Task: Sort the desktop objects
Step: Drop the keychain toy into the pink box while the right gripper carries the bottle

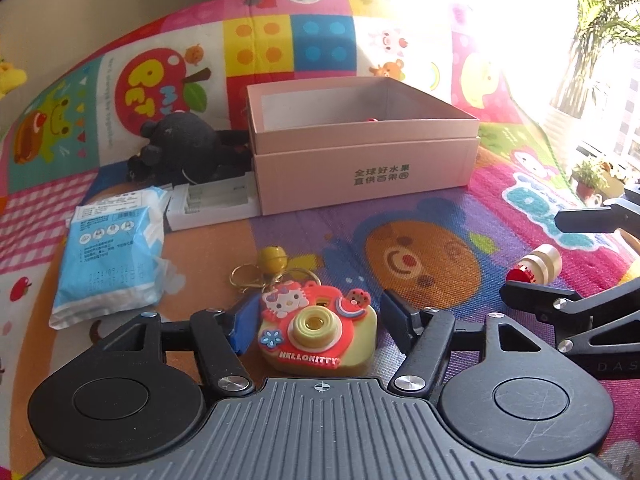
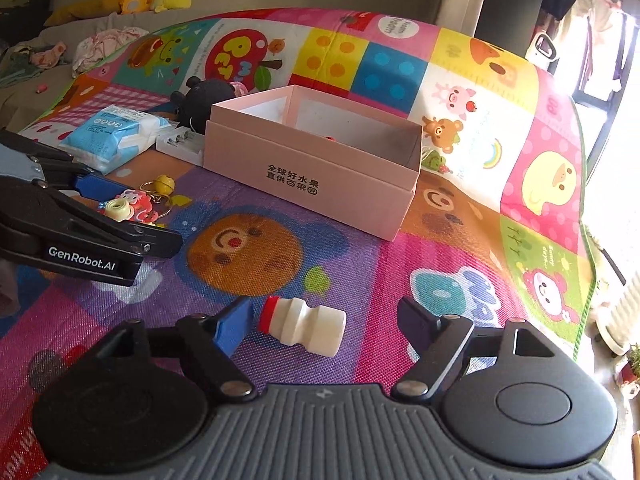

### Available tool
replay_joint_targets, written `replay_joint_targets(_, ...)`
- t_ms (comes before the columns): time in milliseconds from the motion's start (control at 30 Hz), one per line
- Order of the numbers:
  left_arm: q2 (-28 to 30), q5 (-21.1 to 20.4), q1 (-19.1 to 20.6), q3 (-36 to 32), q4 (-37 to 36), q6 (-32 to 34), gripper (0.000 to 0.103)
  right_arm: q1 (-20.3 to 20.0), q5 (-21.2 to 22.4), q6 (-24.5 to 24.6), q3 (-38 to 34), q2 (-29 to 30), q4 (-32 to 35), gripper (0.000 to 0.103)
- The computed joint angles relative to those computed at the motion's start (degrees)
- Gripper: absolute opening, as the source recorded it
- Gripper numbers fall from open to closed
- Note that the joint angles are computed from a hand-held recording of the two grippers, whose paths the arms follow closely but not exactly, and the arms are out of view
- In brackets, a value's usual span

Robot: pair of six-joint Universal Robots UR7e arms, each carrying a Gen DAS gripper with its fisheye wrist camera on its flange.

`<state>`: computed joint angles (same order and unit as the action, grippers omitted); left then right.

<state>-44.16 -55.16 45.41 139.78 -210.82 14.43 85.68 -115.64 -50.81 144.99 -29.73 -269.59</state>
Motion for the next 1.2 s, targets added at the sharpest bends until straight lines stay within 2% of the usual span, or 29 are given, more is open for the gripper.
replay_joint_targets(67,-0.67,-0.23,-0.32,0.53,0.7,-0.18,0.063,-0.26,0.19,3.68,0.52,-1.83,4.43,0.077)
replay_joint_targets(200,-2.57,-0.39,-1.42,2.74,2.1,-0.76,0.063,-0.02,1.12,5.47,1.67,-3.12,6.96,0.048)
replay_joint_targets(233,-3.26,-0.54,-1.75,3.52,2.6,-0.88,0.063,0.32,0.57,5.54,1.59,-2.97,6.77,0.045)
replay_joint_targets(400,-6.34,-0.69,-3.77,6.59,3.66,-1.18,0.061,0.49,1.21,6.11,3.79,-5.41,8.4,0.045)
replay_joint_targets(567,-10.32,-1.23,-5.54,6.58,4.44,0.41,0.058,1.47,6.06,10.2,7.93,-17.83,15.6,0.045)
replay_joint_targets(633,-10.44,-0.72,-6.35,5.3,2.51,3.23,0.058,2.5,8.8,11.21,8.86,-24.2,18.16,0.045)
replay_joint_targets(733,-9.28,-0.09,-7.12,1.71,-0.96,8.13,0.058,3.94,12.09,10.48,8.97,-30.34,18.83,0.045)
replay_joint_targets(900,-5.28,-2.26,-6.6,-6.97,-3.03,13.13,0.058,3.72,14.34,7.35,7.58,-30.75,15.21,0.045)
replay_joint_targets(1067,0.54,-6.75,-4.43,-17.03,2.58,12.94,0.058,-0.28,15.82,7.92,7.23,-29.68,15.99,0.045)
replay_joint_targets(1200,4.55,-11.15,-2.12,-23.56,10.16,8.83,0.059,-3.77,15.64,8.4,6.69,-27.91,16.42,0.045)
